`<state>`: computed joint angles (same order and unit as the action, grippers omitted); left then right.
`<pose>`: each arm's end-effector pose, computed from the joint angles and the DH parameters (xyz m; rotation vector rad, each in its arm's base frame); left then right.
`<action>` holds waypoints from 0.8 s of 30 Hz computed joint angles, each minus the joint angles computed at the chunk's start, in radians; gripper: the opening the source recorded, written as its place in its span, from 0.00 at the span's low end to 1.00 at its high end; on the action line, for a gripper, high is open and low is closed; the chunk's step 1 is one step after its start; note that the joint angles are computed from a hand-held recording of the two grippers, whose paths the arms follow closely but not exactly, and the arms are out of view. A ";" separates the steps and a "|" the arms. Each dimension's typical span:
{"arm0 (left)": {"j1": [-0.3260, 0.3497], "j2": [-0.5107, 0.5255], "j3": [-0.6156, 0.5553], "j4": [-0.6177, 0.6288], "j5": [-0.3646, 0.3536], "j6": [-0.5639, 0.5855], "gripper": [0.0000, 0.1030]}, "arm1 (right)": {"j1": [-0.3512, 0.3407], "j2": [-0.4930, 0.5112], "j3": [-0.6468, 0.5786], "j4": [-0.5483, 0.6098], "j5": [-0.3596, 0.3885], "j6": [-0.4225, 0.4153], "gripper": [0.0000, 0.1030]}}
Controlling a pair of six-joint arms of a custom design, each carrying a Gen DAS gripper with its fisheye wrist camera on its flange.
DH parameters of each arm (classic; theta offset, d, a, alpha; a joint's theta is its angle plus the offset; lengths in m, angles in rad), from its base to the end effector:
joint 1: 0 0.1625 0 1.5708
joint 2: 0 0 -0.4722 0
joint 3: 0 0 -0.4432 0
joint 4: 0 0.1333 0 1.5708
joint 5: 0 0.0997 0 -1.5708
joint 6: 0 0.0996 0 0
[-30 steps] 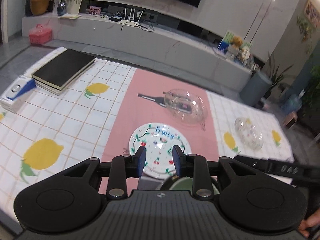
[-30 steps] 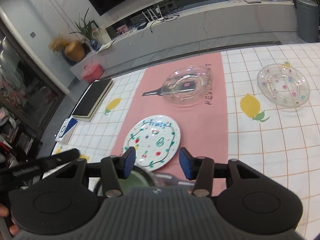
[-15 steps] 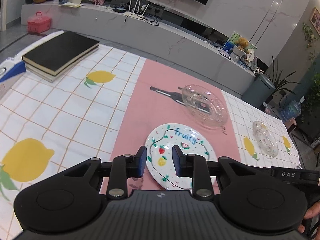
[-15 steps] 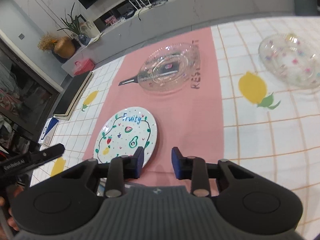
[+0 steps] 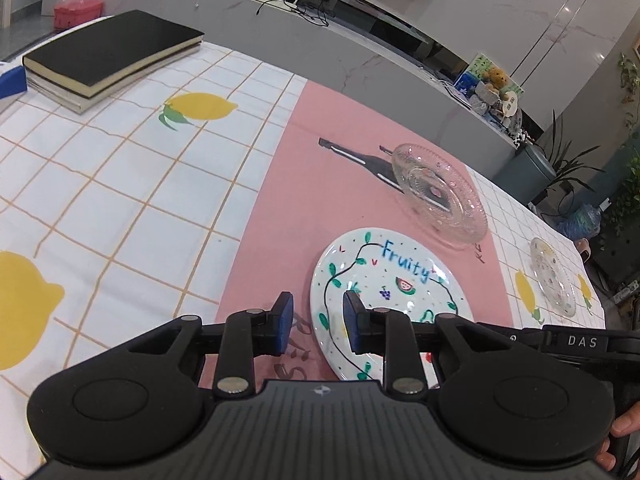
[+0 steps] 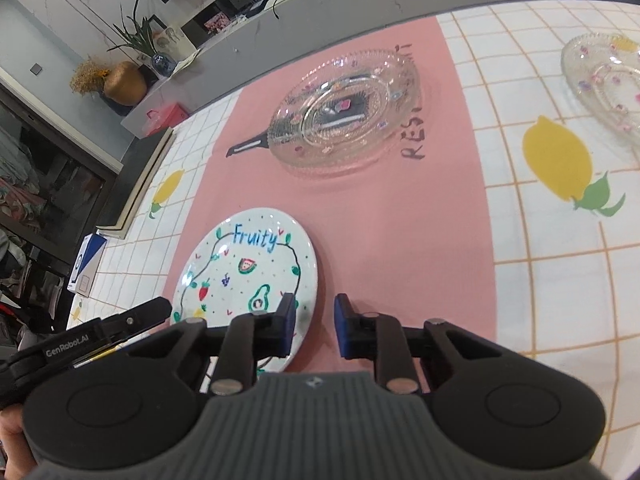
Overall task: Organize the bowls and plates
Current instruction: 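Move both grippers to the white Fruity plate rim and close on it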
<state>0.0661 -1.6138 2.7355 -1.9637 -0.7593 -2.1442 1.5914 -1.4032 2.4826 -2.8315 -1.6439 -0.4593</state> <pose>-0.1868 -0.2184 0.1175 -0.3761 2.3707 -1.2118 0.1343 -0.4012 0.1576 0.7083 -2.9371 0.2440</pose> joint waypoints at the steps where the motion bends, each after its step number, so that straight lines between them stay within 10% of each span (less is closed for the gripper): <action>1: 0.002 0.002 0.004 -0.013 0.001 0.006 0.29 | -0.001 0.003 0.001 -0.004 0.004 -0.003 0.17; 24: 0.022 0.031 -0.006 -0.036 0.003 -0.021 0.11 | -0.031 0.018 0.004 -0.019 0.070 0.068 0.07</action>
